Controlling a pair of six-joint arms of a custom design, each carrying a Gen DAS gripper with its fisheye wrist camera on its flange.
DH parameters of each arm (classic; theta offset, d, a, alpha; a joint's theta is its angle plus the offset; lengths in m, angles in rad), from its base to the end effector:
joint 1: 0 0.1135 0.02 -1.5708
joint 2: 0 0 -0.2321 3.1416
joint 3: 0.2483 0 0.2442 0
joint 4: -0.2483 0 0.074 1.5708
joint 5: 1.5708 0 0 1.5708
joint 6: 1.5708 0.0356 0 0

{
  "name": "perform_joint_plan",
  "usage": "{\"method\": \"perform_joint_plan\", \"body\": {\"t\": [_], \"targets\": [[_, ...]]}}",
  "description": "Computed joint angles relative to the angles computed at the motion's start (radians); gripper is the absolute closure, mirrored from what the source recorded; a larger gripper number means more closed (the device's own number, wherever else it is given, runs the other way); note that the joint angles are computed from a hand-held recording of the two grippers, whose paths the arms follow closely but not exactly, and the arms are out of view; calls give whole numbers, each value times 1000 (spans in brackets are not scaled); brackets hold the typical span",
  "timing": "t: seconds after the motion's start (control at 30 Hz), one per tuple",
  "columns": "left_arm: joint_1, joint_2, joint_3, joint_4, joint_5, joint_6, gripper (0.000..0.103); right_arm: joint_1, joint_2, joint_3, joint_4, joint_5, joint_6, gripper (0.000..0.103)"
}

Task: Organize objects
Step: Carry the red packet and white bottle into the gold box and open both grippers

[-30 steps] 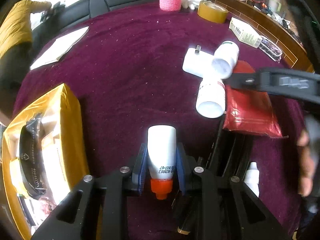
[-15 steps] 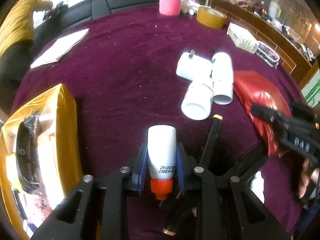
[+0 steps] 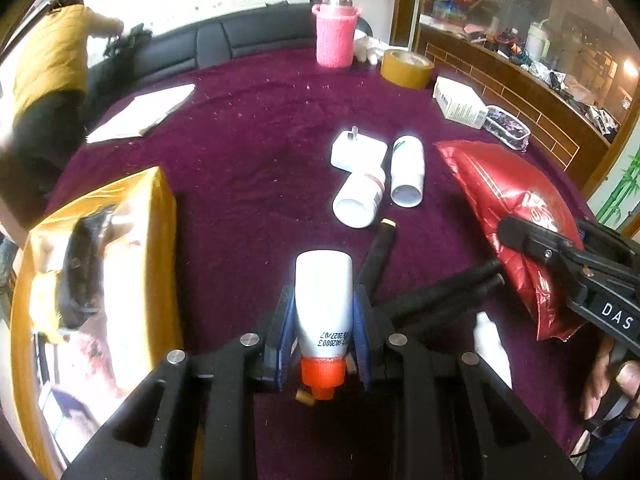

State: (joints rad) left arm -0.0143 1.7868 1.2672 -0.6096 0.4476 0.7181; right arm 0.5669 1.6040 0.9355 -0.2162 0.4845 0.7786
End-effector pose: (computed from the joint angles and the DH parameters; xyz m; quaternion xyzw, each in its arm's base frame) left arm 0.3501 -0.0204 0.1788 0.3861 0.8709 -0.1297 0.2751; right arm 0.2767 0.1565 0.1642 0.1768 0.9006 0.0268 0.3962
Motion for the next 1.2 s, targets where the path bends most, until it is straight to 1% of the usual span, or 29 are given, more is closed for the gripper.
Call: {"method": "perform_joint_plan", "body": {"t": [0.07,0.17,0.37,0.5,0.6,0.67,0.77,0.83,1.0,1.07,1.2], "targets": [[28,-46,-44,34,12,5,80,28,4,14,3,11,-1,67],[82,-94,-69,43,54,23,80,56,33,50,8,1,-4,67],[205,-167,-93,73,125,57,80,117,132,185,-25,-2,-31,66],[290,-191,-109,122,161,66,80,161,204,288,-46,-11,-49,66],[343,-188,-131,217,154,45,80,191,273,376,-64,-29,-66,66],[369,-162,-119,247,148,39,80,205,320,434,-74,-49,-78,66],[404,-129,-124,330,122,22,80,224,396,530,-94,-84,-93,66],[419,-111,-146,418,91,3,80,236,447,598,-118,-97,-107,66],[445,-85,-206,594,38,-15,80,265,584,797,-196,-110,-142,66],[449,-61,-201,626,23,-17,80,271,637,875,-232,-119,-155,66],[462,-31,-188,642,18,-17,80,277,728,1018,-296,-132,-174,66]]}}
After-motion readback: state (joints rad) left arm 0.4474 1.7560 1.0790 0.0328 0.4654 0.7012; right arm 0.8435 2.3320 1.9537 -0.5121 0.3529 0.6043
